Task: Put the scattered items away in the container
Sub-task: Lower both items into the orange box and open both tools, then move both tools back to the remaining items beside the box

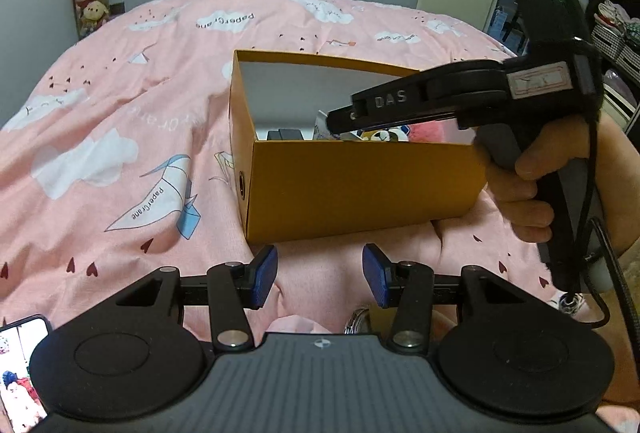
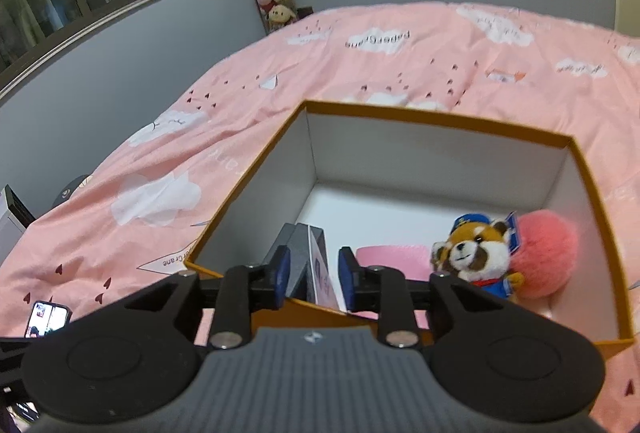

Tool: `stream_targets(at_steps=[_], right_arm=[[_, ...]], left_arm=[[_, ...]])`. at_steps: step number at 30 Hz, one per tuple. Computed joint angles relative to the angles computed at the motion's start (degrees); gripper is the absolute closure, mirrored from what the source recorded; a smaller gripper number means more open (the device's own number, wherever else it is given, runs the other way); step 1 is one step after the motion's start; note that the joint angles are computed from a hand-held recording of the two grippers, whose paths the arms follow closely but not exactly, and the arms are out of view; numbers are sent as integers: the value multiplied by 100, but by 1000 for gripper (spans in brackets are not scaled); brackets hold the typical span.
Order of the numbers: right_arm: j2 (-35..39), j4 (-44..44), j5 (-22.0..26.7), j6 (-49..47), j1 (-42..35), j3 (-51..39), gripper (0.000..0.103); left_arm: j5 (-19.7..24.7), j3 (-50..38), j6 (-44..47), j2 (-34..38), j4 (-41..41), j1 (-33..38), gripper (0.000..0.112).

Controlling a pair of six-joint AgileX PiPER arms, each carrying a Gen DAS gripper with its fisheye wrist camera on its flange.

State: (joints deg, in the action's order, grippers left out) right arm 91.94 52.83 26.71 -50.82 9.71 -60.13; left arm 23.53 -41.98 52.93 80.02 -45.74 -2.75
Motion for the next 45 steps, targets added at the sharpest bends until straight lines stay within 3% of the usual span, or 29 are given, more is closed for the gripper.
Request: stream_targets(at_steps=[7, 12, 20, 25, 28, 32, 37, 42, 45], right_arm=[[-1149, 1154, -453, -1541, -355, 1240, 63], [-1889, 1757, -275, -2297, -929, 2121, 59], [-2271, 989, 245, -1576, -1656, 2978, 53], [-2042, 416, 390, -802, -1720, 3153, 53], [-1905, 113, 372, -304, -1636, 3101, 53], [-1839, -475, 345, 337, -1451, 3028, 53], [-1987, -940, 603, 372, -1579, 3057, 53], [-2194, -1498, 1127, 577, -1730, 3114, 53], [-2432, -1930, 969, 800, -1337, 3193, 53]], left_arm=[[199, 171, 368, -264, -171, 67, 57], [424, 295, 747, -389, -344, 131, 57], [657, 671, 1163, -604, -489, 181, 57], [689, 778, 1009, -460, -217, 215, 57], [965, 807, 1370, -471, -269, 403, 57], [909, 888, 1501, -648, 110, 273, 53], [990, 1044, 1754, -763, 153, 181, 52], [711, 1129, 1052, -948, 1183, -461, 52], [419, 1341, 900, -1158, 1605, -744, 47]])
